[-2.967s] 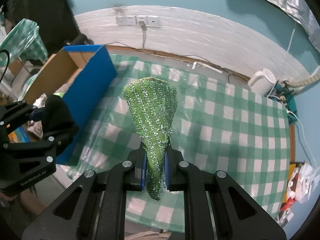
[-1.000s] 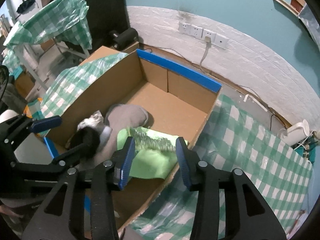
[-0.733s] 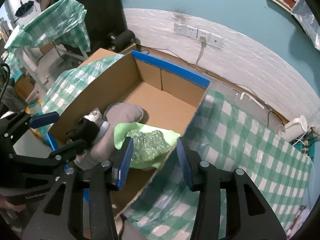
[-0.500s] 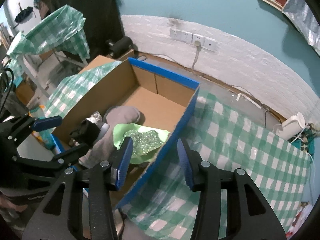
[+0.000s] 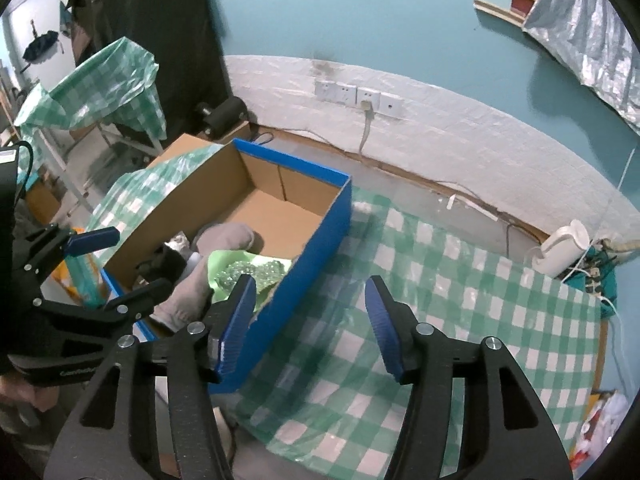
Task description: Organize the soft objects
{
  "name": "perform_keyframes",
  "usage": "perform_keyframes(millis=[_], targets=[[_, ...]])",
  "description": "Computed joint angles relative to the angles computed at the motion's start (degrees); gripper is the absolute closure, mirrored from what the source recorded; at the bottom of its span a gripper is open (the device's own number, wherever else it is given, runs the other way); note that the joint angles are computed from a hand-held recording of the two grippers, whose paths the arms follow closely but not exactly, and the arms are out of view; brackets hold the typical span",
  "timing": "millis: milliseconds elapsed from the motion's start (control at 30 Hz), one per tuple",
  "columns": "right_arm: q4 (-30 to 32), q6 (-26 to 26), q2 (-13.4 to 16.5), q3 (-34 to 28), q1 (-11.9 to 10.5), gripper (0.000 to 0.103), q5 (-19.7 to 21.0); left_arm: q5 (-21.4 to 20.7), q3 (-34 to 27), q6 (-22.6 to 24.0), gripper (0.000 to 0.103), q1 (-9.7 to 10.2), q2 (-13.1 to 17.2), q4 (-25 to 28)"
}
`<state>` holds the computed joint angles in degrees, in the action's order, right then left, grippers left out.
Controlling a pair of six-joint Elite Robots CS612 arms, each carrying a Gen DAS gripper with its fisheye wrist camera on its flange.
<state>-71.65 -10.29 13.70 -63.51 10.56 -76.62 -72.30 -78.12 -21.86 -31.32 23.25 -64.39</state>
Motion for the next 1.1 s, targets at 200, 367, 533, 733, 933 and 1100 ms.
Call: perform_keyframes(millis=[200,367,533,733,933,1100], targets=[[-0.22,0.38,0.45,-1.54,-0.42,0.043,0.37,0.08,-0.22,0.51,0.022,-0.66,-0.05,-0.80],[-0.56,0.41,0.88,-2.08,-0.76,0.041,-0.25,1.56,-0.11,1.58,0.021,-1.20,0.01,-2.64],[-0.03,1.02,1.27,-2.45,-1.18,0.041,-0.89,2.66,0.07,2.07,0.021,-1.59,0.08,-3.33],[0.13,1.39,1.59,-3.34,-1.56,0.041,-0.86,1.94,0.67,1.44,0.021,-1.60,-0.32,-2.64],[0.35,1.39,1.67,-3.58,-1.65,0.041,-0.81,2.23,0.63,1.68,0.021,-1.71,-0.26,-3.00],[0.70,1.40,1.87,-4.12,-1.79,0.041,-0.95,1.85,0.70,1.37,0.021,-1.65,-0.36,-2.55]])
